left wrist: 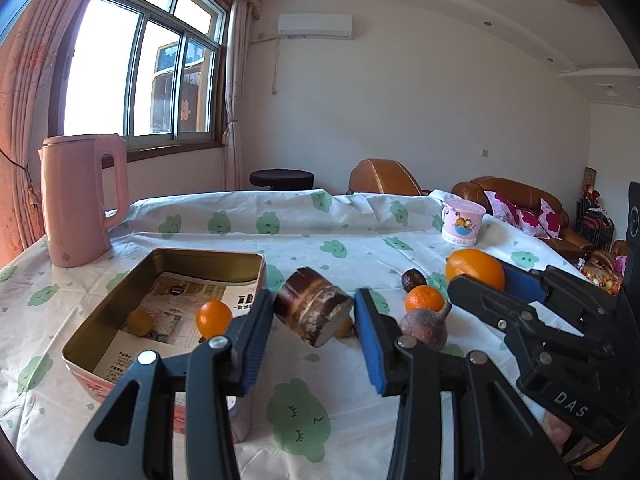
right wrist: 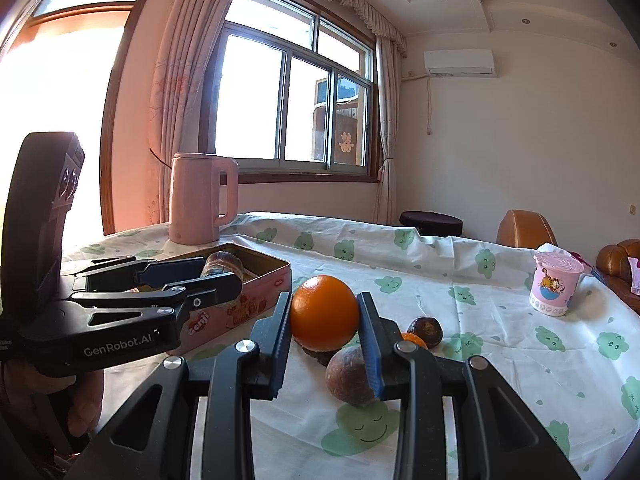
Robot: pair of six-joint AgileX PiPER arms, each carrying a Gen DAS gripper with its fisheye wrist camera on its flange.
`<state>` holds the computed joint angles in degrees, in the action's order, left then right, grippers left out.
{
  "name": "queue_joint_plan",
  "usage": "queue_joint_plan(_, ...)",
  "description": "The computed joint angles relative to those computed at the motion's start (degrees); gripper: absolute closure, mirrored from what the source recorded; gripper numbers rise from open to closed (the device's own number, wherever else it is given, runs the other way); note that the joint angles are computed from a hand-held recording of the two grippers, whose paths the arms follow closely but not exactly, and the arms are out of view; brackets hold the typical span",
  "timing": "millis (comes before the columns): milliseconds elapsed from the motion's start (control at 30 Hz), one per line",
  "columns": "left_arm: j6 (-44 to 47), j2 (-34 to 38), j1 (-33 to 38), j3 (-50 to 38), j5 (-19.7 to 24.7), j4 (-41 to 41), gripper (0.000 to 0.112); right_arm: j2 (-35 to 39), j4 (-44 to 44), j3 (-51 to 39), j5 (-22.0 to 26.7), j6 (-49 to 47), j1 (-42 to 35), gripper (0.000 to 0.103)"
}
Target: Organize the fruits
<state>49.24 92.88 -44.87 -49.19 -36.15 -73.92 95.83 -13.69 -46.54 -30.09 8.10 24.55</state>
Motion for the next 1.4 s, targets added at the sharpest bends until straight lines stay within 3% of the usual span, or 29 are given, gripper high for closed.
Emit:
queue_joint_plan(500, 3.3, -3.5, 8.6, 2.4, 3.1, -3.7, 0.069, 5.9, -11.1, -16.0, 12.1, 9.0, 5.6, 0.069)
queue_joint_plan(833, 7.8, -3.6, 15.0, 2.0, 7.2, -6.6, 0.069, 12.0, -32.3, -27.6, 17.4, 30.8, 7.0, 0.069)
queue_joint_plan(1400, 13.8, -3.3, 21.3, 1.7, 10.5, -11.1, 0.069, 21.4, -68.9, -41.6, 21.2, 68.9, 10.7, 0.069)
